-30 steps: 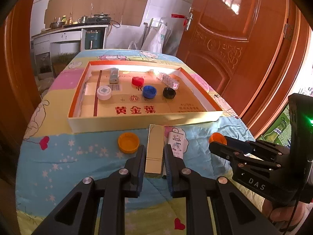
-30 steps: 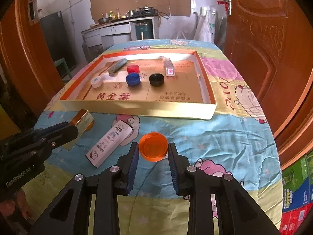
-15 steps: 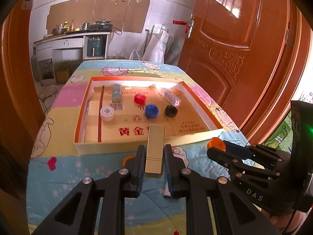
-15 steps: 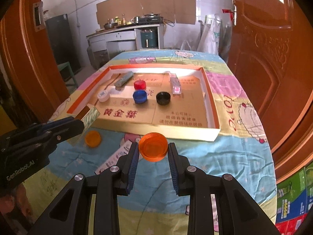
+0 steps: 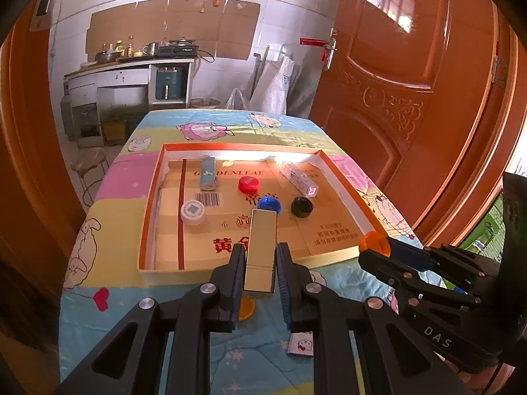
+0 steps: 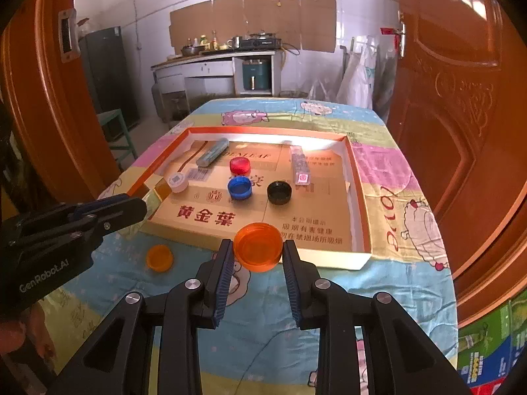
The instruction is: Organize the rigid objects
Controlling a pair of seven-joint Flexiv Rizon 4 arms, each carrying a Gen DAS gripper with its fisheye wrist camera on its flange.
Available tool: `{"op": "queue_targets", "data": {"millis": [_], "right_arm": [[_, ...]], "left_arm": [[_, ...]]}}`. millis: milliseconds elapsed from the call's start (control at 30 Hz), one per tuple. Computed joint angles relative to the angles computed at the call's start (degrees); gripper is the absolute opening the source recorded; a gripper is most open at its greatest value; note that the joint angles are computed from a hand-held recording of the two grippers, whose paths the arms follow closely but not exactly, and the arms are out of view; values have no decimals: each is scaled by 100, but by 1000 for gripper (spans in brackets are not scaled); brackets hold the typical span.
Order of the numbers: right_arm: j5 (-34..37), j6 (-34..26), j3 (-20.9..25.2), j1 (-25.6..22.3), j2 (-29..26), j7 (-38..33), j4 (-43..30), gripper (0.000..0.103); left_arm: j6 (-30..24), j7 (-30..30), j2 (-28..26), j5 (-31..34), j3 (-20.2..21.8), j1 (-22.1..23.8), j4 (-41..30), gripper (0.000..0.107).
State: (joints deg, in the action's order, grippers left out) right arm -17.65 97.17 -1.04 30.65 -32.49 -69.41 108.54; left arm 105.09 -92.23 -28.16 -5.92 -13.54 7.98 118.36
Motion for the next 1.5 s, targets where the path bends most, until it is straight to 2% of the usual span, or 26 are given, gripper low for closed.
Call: {"op": "queue_targets", "data": {"millis": [267,633,833,1133,1500], "right_arm": [[-17,-49,48,-70,-58,-29,-125,31],[-107,-303,314,-414,-360,-102,-719,31],[-121,-431,462,-577,-507,-167,-977,31],[-110,-713,703,-832,-768,-351,-1462,31],[158,-1365,1263,-1283,-1263,-850,-2414,31]], "left_arm": [[-167,115,-87,-72,4,-5,-220,20],[-459,383,-314,-295,-65,16,-692,20],[-711,587,-486,-491,125,-207,-1083,20],[-1072,914,-792,-789,129,-315,-1653,20],[-1740,1173,-1225,-1131,412,-618,-2535,20]]}}
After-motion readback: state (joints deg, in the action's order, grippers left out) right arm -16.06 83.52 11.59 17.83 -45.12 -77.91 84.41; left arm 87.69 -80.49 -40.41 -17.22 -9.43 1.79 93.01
